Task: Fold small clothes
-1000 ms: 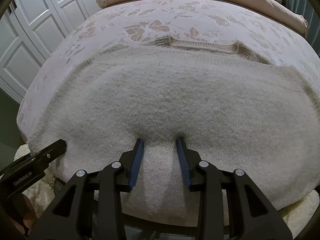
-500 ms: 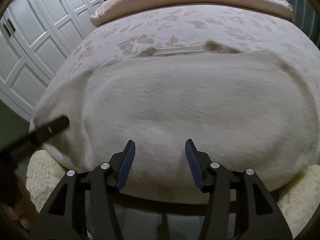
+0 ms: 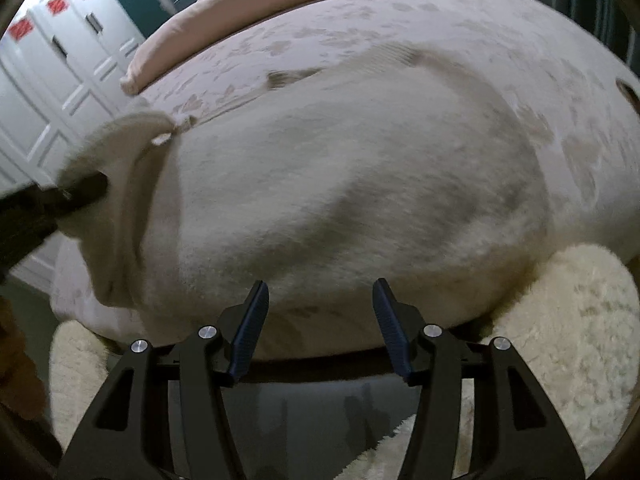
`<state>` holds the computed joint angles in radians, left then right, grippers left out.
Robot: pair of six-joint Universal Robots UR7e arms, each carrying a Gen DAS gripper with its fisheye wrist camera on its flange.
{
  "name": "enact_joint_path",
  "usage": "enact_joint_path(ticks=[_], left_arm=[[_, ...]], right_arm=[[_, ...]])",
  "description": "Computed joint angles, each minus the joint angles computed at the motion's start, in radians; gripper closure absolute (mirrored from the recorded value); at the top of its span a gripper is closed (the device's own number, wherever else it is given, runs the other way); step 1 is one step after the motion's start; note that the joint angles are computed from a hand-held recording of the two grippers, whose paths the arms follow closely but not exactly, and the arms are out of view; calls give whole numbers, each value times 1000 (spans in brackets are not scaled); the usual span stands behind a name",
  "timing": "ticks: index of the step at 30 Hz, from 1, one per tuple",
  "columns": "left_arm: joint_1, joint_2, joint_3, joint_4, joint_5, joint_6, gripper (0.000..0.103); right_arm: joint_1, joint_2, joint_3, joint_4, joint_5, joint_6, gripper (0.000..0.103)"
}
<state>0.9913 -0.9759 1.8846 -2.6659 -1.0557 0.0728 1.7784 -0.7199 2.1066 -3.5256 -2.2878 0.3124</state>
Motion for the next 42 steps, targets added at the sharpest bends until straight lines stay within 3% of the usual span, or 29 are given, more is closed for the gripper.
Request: enact_joint_path(ticks=[3, 7, 10, 12, 15, 17, 23, 30, 31, 33, 34, 35, 36, 42], left_arm=[[-11, 35, 13, 9, -5, 26, 87], [-6, 71, 38, 6, 15, 54, 87], [-11, 51, 68, -34, 24, 94, 85], [-11, 23, 89, -62, 20, 125, 82], [-11, -19, 133, -123, 33, 163, 78], [-6, -54, 157, -145, 26, 172, 68], [39, -151, 196, -132, -9, 157, 60], [112, -202, 192, -57, -62, 67, 60], [119, -207, 191, -53, -69, 56, 60], [125, -226, 197, -70, -73, 62, 60], [124, -233, 200, -77, -67, 67, 60], [122, -241, 202, -84, -62, 72, 60], [122, -254, 206, -90, -59, 75, 60], [123, -298, 202, -57, -88, 21, 60]], right_arm=[[-9, -11, 13, -36, 23, 8, 51], [-3, -30, 10, -49, -1, -19, 51], [-5, -63, 2, -50, 21, -40, 51], [-11, -85, -23, -23, 58, -58, 45], [-16, -94, -102, 77, 134, -85, 38], [-19, -78, -178, 174, 201, -98, 33], [-26, 47, -449, 560, 377, -82, 28], [17, 213, -709, 841, 365, -80, 29], [24, 230, -735, 865, 345, -81, 31], [38, 261, -784, 907, 303, -90, 55], [42, 266, -795, 911, 297, -93, 62], [47, 267, -799, 900, 302, -103, 79], [48, 259, -794, 887, 311, -111, 85], [79, 83, -621, 607, 389, -231, 88]])
